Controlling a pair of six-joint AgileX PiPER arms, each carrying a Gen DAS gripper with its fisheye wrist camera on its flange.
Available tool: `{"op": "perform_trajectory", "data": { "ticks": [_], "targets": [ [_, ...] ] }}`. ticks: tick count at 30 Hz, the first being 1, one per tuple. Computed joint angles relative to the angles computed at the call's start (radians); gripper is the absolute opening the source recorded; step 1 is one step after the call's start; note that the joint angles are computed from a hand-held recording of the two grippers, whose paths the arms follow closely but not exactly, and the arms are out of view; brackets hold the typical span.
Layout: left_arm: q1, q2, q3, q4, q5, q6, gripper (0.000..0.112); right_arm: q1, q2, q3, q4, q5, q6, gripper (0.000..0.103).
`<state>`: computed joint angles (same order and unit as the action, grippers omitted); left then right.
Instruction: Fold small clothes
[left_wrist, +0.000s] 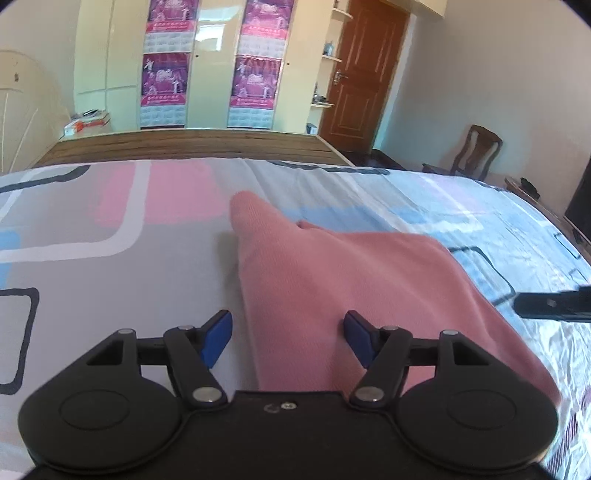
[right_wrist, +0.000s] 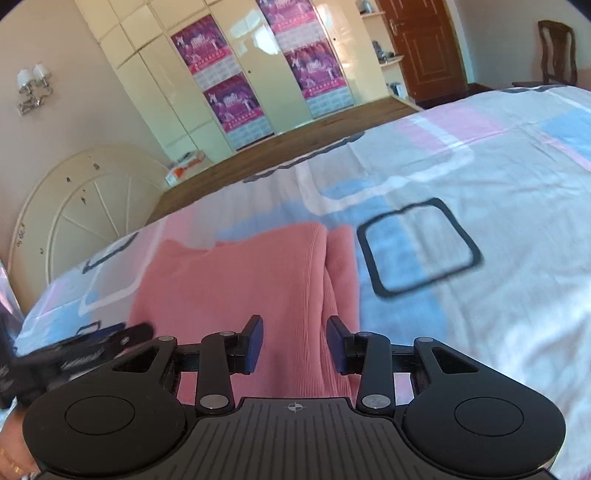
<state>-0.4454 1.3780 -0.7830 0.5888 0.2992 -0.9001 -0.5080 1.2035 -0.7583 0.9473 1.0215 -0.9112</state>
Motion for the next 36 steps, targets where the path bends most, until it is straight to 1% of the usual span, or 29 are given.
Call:
{"op": "perform_trajectory", "data": {
  "ticks": [4,7,9,11,13,15,16,17,18,19,21,22,23,24,26,27,29,30,33,35,36],
  "targets": [
    [0.031,0.015,-0.016,-0.011,-0.018,0.023,0.067,0.151,0.151,-0.066,0.010,-0.135,0.039,0.038],
    [0.052,0.044,-0.035,-0.070,-0.030,0.081,0.071,0.196,0.253,-0.090,0.028,-0.170,0.039,0.038],
    [0.066,0.065,-0.044,-0.128,-0.040,0.130,0.073,0.212,0.272,-0.080,0.030,-0.196,0.029,0.037],
    [0.075,0.088,-0.058,-0.196,-0.049,0.190,0.074,0.243,0.271,-0.074,0.028,-0.238,0.026,0.021],
    [0.072,0.098,-0.062,-0.170,-0.061,0.158,0.073,0.260,0.229,-0.047,0.032,-0.280,-0.008,0.016],
    [0.062,0.100,-0.070,-0.160,-0.065,0.151,0.070,0.278,0.150,-0.001,0.046,-0.349,-0.063,0.014],
    [0.054,0.097,-0.071,-0.142,-0.069,0.135,0.069,0.284,0.099,0.027,0.047,-0.385,-0.087,0.004],
    [0.046,0.096,-0.070,-0.109,-0.076,0.103,0.070,0.296,0.048,0.059,0.035,-0.448,-0.100,0.004],
    [0.039,0.100,-0.071,-0.079,-0.080,0.069,0.071,0.298,0.026,0.081,0.039,-0.480,-0.115,0.004],
    [0.034,0.115,-0.077,-0.066,-0.077,0.043,0.073,0.308,0.031,0.091,0.002,-0.510,-0.093,0.004],
    [0.031,0.150,-0.087,-0.115,-0.072,0.071,0.073,0.327,0.081,0.094,-0.061,-0.528,-0.035,0.004],
    [0.032,0.153,-0.080,-0.097,-0.082,0.050,0.074,0.333,0.102,0.089,-0.083,-0.529,-0.003,0.005],
    [0.031,0.149,-0.074,-0.054,-0.082,0.009,0.075,0.327,0.108,0.082,-0.081,-0.515,0.009,0.005],
    [0.030,0.144,-0.075,-0.051,-0.078,0.007,0.075,0.317,0.108,0.075,-0.061,-0.500,0.006,0.007],
    [0.038,0.123,-0.073,-0.072,-0.075,0.032,0.073,0.294,0.101,0.056,-0.039,-0.460,0.011,0.019],
    [0.038,0.115,-0.073,-0.043,-0.074,0.005,0.073,0.298,0.095,0.037,-0.059,-0.468,0.046,0.021],
    [0.046,0.113,-0.078,0.042,-0.085,-0.072,0.072,0.321,0.073,0.023,-0.092,-0.515,0.086,0.021],
    [0.048,0.125,-0.091,0.055,-0.082,-0.082,0.071,0.345,0.070,0.010,-0.102,-0.538,0.102,0.021],
    [0.059,0.178,-0.137,0.008,-0.081,-0.042,0.065,0.423,0.084,-0.029,-0.148,-0.566,0.140,0.021],
    [0.065,0.217,-0.166,0.016,-0.081,-0.047,0.061,0.483,0.129,-0.044,-0.184,-0.596,0.182,0.021],
    [0.066,0.231,-0.177,0.018,-0.079,-0.052,0.061,0.510,0.158,-0.048,-0.207,-0.620,0.214,0.021]
  ]
}}
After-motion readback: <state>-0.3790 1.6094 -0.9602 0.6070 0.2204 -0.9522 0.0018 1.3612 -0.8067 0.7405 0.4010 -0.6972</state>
